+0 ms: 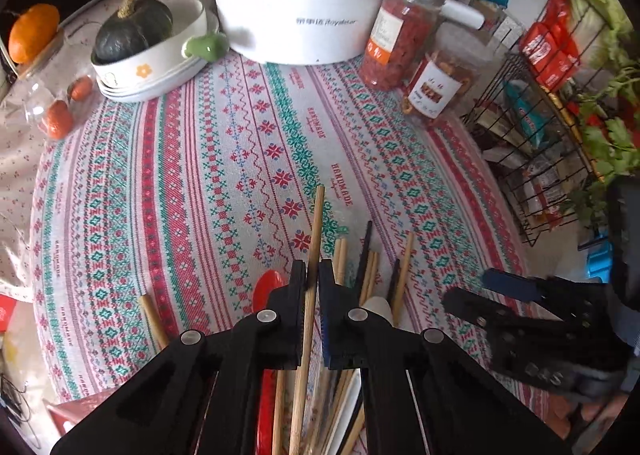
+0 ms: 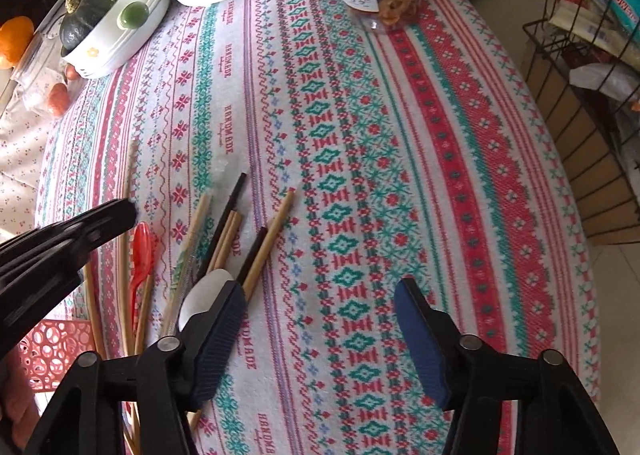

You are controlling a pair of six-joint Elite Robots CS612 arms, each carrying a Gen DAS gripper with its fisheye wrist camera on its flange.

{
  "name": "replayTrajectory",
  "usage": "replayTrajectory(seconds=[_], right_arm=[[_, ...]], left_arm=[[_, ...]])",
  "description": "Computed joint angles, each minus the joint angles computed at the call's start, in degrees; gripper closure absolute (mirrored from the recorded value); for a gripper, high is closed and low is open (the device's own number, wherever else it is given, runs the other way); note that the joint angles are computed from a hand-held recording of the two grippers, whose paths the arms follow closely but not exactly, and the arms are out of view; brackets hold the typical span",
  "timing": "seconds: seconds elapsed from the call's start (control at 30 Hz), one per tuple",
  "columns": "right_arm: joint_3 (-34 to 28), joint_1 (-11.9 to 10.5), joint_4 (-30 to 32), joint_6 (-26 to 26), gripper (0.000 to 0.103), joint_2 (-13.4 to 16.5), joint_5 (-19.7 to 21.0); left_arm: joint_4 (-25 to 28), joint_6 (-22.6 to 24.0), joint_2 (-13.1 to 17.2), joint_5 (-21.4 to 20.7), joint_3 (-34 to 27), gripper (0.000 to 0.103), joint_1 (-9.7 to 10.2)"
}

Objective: Organize utensils
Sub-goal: 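Lift the chopstick upright with the left tool toward the pink basket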

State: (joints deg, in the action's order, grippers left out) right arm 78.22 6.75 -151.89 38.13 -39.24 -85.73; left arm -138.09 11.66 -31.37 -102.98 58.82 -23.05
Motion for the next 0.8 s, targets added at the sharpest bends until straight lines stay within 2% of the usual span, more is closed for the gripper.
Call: replayTrajectory(seconds=[0.23,0.4,0.5,0.63,0.73,0.8], right_arm=[[-0.77,0.12,-1.39,0.76,0.055,0.93,1.97],[-2.18,0.31,-1.15,0.33,0.066,1.89,2.03],[-3.61,0.36,0.10,0.85,0.075,2.84,2.38],[-5.57,0.56,1.60,1.03,0.081,4.02,2.80],[-7.92,1.09,5.04,-0.08,0.085,5.06,1.57],[-9.36,1.77,7.24,-1.21,0.087,5.49,-1.18]], left_arm=[[-9.30,2.65,-8.31,-6.99,11.51,0.097,3.01],[-13.52,1.61,-12.10,-11.22,16.90,0.098,5.00],[-15.97,2.16,-13.70,-12.37,19.42,0.098,5.95],[-20.24,1.51,-15.40,-14.49,22.72,0.098,7.20],[-24.41,0.08,-15.41,-14.82,24.34,0.098,8.08],[-23.96,-0.15,-15.20,-14.74,24.51,0.098,8.50]])
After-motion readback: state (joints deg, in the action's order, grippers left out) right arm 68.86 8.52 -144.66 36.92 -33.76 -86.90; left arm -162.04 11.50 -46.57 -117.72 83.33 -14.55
